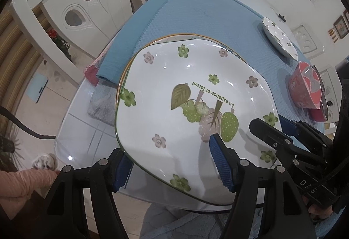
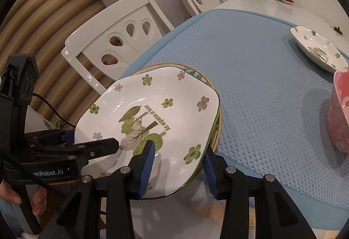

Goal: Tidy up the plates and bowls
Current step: 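Lower the clover plate with both grippers onto the stacked plates, then open both grippers to release the clover plate on the stack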

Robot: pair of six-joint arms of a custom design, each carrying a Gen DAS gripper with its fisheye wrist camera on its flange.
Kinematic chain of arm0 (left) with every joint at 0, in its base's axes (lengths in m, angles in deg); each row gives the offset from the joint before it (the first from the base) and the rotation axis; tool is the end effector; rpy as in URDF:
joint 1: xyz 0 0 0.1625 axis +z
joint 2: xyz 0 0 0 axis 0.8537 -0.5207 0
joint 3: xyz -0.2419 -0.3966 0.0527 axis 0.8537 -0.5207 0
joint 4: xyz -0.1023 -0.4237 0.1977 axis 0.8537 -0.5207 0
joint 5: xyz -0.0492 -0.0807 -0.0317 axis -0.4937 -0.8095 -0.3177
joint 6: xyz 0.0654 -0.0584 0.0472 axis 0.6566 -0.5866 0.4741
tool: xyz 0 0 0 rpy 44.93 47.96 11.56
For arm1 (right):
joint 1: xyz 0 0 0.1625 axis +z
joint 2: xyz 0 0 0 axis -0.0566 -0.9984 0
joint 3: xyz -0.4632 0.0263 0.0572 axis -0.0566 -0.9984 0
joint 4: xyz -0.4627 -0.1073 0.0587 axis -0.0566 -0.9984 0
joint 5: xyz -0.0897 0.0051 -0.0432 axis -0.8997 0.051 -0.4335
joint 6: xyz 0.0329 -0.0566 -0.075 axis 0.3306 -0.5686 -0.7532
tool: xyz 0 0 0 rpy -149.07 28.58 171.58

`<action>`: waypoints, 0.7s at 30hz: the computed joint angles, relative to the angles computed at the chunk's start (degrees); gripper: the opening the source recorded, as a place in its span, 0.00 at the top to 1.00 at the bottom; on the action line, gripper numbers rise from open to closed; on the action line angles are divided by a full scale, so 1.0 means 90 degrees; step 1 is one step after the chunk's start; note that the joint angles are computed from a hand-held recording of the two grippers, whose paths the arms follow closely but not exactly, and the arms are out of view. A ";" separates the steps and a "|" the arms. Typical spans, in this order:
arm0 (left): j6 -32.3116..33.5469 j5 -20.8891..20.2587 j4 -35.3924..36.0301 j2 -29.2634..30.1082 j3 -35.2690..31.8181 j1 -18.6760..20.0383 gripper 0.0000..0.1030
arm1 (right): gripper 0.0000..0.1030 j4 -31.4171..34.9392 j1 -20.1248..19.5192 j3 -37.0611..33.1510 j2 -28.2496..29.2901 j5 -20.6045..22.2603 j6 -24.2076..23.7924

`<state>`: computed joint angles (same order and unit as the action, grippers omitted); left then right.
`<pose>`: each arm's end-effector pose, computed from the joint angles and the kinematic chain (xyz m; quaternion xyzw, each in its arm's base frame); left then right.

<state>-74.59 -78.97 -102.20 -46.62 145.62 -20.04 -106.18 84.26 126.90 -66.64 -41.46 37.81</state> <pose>-0.2571 -0.4592 -0.0033 -0.0492 0.9281 -0.2250 0.2925 0.0339 -0.5482 0.1864 0.3060 -0.9332 0.1221 0.1438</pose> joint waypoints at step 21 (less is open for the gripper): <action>-0.0361 -0.0253 0.0247 0.0133 0.0030 -0.0031 0.36 | 0.60 -0.0165 0.0026 0.0215 -0.0055 -0.0014 0.0042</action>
<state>-77.84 -81.25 -99.98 -45.42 145.89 -20.32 -107.66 84.49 128.84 -67.14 -41.59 38.19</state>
